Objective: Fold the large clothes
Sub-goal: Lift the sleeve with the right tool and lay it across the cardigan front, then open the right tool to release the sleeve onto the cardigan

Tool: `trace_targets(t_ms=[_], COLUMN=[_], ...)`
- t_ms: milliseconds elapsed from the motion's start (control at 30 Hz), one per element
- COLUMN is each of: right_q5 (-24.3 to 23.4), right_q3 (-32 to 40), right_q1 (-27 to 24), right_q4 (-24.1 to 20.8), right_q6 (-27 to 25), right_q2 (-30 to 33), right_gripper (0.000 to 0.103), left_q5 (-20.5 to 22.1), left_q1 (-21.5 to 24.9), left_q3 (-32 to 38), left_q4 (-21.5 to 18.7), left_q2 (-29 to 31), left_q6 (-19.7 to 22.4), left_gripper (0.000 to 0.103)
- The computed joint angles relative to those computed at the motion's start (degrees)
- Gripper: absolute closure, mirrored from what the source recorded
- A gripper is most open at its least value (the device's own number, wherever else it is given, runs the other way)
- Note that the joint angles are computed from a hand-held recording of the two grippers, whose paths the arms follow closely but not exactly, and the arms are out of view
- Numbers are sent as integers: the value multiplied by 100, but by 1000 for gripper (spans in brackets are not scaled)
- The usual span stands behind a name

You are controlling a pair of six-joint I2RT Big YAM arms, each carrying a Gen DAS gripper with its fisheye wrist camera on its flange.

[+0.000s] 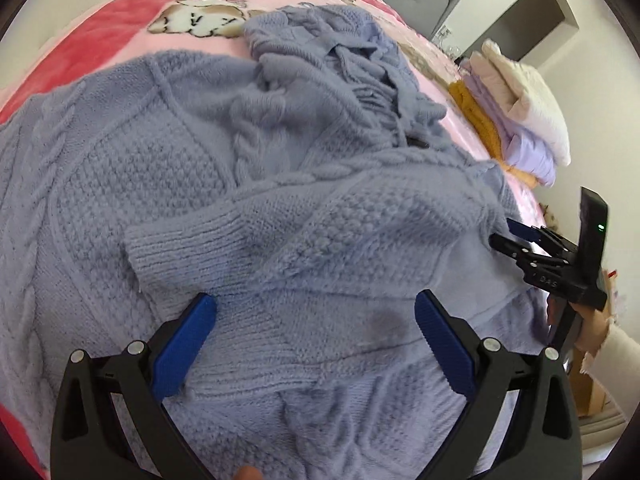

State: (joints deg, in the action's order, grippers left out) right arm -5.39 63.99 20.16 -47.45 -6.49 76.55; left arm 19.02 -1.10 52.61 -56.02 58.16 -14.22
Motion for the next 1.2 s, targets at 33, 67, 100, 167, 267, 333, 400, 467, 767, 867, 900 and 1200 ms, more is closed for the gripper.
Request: trace_targets(t_ms=[33,67,100,167,267,333,400,467,767,867,900,1200], right_q5=[-118,-145,-150,-115,-235,-724,-1360,-1692,-1899,-1760,-1732,-1252], right_q3=[-88,-150,-197,-163,83,205,351,628,3700,5057,5623,10257], right_q1=[-67,-67,-63,-41,-91,-215,-363,-423,-412,-434,-444,-407], right_q4=[44,156,215,174,-115,-157,-56,90,-481,-934,-1263,-3954], right_q6=[12,1,-55,-100,-84,-20,-5,-47,-102,178,182,-191], right_q2=[47,61,51,128,217,90,-16,7,2509,3512,3894,6756], right_gripper=[34,33,32,31,31,31,23,18,29,34,35,37], left_q5=[-54,-188,-340,-546,-1030,-1006,-1017,-1308,-1697,-1746,-1688,-1090], left_q1=[-16,-101,-192,-280,-511,-492,-435,-435,-152,27,55,528], left_q3=[-4,-12,-22,-31,237,440,704,1079,3774,4916,5181,8030], left_q4=[-7,-14,-10,-19,-326,-443,-319,-248,-732,-1022,-1144,-2625], left_q2=[25,49,54,61,116,68,-17,160,3116,4102,4332,6400], left_q6=[53,130,205,306,307,249,299,586,2991,2722,2612,1951], left_gripper=[5,5,5,5,5,5,5,5,5,5,5,16])
